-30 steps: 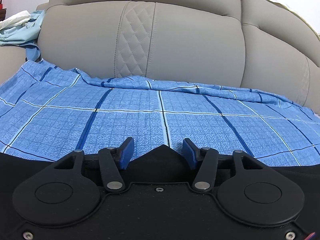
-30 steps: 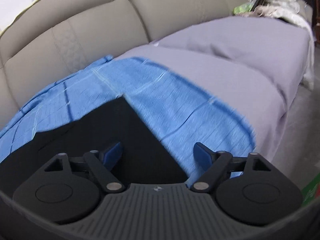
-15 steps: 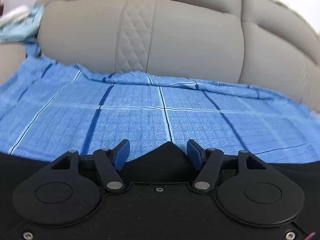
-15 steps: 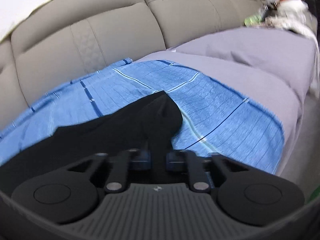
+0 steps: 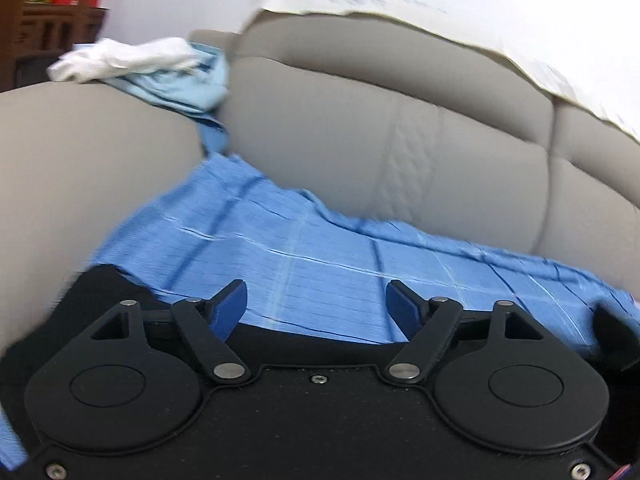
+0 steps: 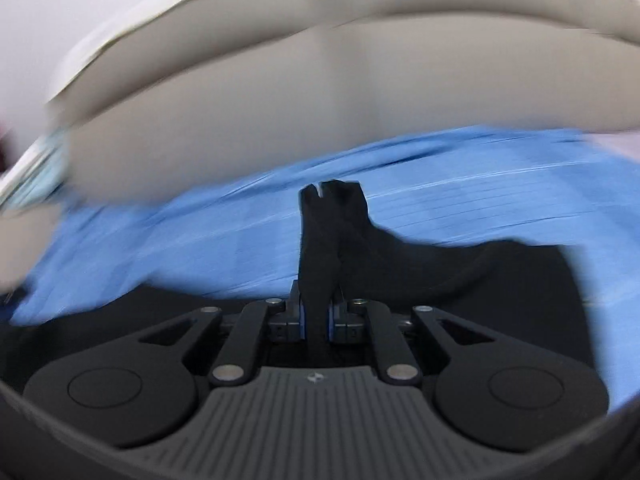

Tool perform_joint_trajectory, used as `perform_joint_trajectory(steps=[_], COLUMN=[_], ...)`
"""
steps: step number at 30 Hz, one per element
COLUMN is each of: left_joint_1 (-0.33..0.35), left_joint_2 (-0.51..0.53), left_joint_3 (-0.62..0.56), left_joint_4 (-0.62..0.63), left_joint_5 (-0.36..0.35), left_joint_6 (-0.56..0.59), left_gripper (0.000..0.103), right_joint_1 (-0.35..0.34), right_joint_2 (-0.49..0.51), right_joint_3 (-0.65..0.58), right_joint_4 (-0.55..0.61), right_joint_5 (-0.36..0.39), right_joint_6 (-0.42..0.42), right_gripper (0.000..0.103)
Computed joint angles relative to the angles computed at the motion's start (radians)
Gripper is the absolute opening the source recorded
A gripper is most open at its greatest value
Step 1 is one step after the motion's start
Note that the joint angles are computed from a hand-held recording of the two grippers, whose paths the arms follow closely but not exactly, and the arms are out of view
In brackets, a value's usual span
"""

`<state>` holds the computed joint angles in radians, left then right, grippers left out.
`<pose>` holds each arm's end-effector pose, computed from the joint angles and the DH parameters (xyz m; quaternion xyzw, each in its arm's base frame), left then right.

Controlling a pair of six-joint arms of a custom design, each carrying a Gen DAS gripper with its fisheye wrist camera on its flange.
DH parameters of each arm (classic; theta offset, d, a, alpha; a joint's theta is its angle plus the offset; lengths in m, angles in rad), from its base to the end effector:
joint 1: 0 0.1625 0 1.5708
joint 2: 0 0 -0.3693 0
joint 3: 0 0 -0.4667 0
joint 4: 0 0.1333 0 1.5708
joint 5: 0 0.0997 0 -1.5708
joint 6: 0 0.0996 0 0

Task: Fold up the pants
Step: 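Bring both grippers back over the folded trousers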

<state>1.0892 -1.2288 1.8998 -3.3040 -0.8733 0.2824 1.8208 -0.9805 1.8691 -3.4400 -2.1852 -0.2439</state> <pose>-0.1052 -0.6272 0.2701 0.1415 0.8165 -0.5029 0.2459 0.2276 -0.5848 0.1446 0.0675 -0.8502 0.4497 0.2654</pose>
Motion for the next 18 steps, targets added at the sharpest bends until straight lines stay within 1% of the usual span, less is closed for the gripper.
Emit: perform_joint_trajectory(steps=[2,3,4,5,7,8,9,11,12,14,16,17,18], left_joint_1=[0.011,0.016,0.021,0.028,0.039,0.043,0.043,0.047,0.048,0.05,0.051,0.051,0.051], left_joint_2=[-0.027,-0.042,-0.054,-0.07,-0.092,-0.101,-0.111,-0.126,-0.134,-0.147,-0.167,-0.176,-0.184], left_joint_3=[0.011,0.017,0.022,0.03,0.041,0.047,0.058,0.074,0.082,0.097,0.116,0.123,0.13], left_joint_4=[0.003,0.009,0.018,0.027,0.041,0.044,0.043,0.046,0.049,0.059,0.087,0.11,0.133], left_joint_5=[0.01,0.015,0.011,0.003,-0.009,-0.012,-0.012,-0.024,-0.036,-0.063,-0.111,-0.142,-0.176], left_joint_6=[-0.018,-0.037,-0.054,-0.069,-0.092,-0.097,-0.1,-0.105,-0.109,-0.122,-0.137,-0.138,-0.135], left_gripper=[0.076,0.076,0.077,0.077,0.078,0.078,0.078,0.079,0.079,0.08,0.08,0.08,0.08], right_joint_1=[0.031,0.044,0.056,0.073,0.1,0.106,0.106,0.104,0.102,0.097,0.101,0.102,0.103], right_joint_2=[0.112,0.16,0.198,0.237,0.279,0.278,0.262,0.216,0.188,0.132,0.083,0.064,0.05], right_joint_3=[-0.087,-0.121,-0.15,-0.171,-0.192,-0.188,-0.167,-0.117,-0.085,-0.019,0.054,0.081,0.104], right_joint_4=[0.091,0.124,0.139,0.117,0.09,0.097,0.102,0.115,0.113,0.093,0.059,0.038,0.01], right_joint_5=[0.033,0.055,0.056,0.044,0.047,0.064,0.103,0.161,0.184,0.23,0.254,0.252,0.233], right_joint_6=[0.002,-0.01,-0.026,-0.064,-0.162,-0.176,-0.182,-0.167,-0.158,-0.146,-0.142,-0.149,-0.16], right_gripper=[0.014,0.017,0.036,0.042,0.076,0.081,0.082,0.085,0.088,0.091,0.095,0.097,0.1])
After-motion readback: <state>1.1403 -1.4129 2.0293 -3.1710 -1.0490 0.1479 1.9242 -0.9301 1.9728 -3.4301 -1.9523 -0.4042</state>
